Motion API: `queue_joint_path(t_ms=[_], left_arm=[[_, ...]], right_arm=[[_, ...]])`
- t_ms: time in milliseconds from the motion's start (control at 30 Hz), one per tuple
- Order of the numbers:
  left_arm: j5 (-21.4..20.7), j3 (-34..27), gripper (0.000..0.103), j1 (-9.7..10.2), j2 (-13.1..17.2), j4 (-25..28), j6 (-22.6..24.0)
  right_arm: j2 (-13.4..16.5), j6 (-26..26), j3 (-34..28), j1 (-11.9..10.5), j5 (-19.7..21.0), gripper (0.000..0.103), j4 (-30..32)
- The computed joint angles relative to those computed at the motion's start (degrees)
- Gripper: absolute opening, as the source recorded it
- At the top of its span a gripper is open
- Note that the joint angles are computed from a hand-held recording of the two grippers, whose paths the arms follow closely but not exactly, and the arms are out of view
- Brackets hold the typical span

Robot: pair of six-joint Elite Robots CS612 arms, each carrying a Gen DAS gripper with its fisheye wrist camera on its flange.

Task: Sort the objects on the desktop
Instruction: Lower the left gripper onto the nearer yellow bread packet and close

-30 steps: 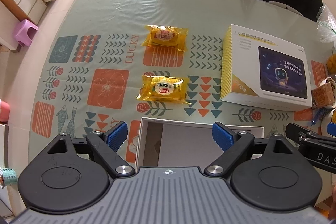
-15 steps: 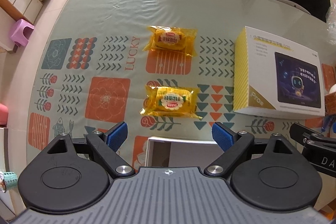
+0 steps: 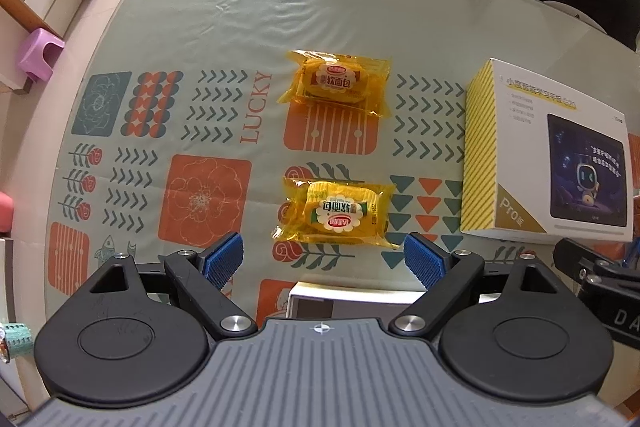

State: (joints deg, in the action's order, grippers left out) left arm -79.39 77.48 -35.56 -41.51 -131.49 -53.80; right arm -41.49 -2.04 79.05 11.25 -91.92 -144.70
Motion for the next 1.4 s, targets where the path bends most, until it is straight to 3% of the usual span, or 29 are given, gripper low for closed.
queue_joint_path(t_ms=[1400], left_arm=[[-5.28,-10.61,0.103,2.66,10.28,6.83,3.99]], right_arm=[[5.53,-1.75,-8.01,1.29,-0.83,0.102,8.44]])
